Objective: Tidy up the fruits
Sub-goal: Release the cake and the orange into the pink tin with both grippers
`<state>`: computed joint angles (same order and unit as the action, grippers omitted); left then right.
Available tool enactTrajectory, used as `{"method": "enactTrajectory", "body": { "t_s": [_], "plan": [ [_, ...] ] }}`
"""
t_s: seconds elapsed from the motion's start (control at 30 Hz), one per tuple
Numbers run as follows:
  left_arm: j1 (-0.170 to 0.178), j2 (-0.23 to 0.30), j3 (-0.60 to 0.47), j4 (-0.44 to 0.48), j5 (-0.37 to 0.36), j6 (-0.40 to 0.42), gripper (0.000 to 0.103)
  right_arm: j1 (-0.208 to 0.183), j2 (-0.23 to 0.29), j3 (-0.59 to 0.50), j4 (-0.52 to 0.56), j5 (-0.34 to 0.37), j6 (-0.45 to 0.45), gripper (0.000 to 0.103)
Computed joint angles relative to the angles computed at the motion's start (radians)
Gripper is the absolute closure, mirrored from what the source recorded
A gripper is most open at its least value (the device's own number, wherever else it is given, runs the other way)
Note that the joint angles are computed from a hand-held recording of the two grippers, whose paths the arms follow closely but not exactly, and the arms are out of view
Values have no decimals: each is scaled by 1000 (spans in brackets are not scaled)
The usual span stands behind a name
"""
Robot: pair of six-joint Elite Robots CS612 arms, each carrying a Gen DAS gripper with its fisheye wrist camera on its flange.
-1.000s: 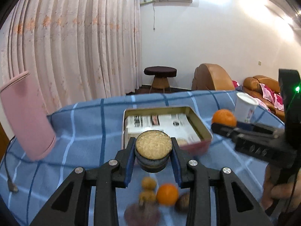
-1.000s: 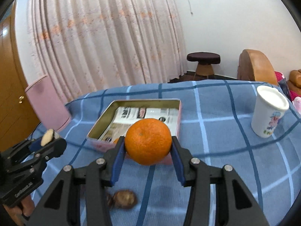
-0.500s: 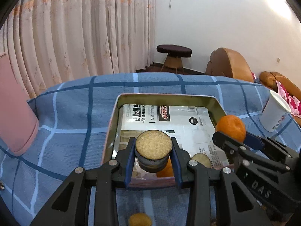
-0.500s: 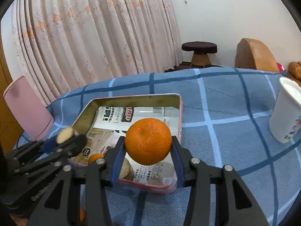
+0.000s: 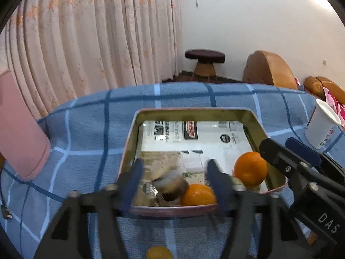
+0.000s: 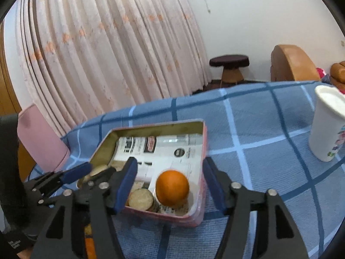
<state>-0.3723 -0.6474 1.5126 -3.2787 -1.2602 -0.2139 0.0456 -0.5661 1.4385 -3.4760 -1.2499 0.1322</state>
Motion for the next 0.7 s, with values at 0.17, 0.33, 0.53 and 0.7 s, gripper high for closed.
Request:
{"method": "enactTrajectory", "body": {
  "t_s": [0.17, 0.33, 0.53, 0.7],
  "plan": [
    [-22, -6, 43, -128, 91, 46, 31, 7, -1, 21, -90, -64, 20, 21],
    [-29, -9, 72, -196, 125, 37, 31, 10, -1, 29, -122, -91, 25, 19],
    [-38, -7, 98, -244, 157, 25, 31, 17, -3, 41, -134, -120, 1, 19],
    [-45, -6, 120, -289, 175, 30, 31, 23, -4, 56, -168, -143, -14, 19]
  ]
}}
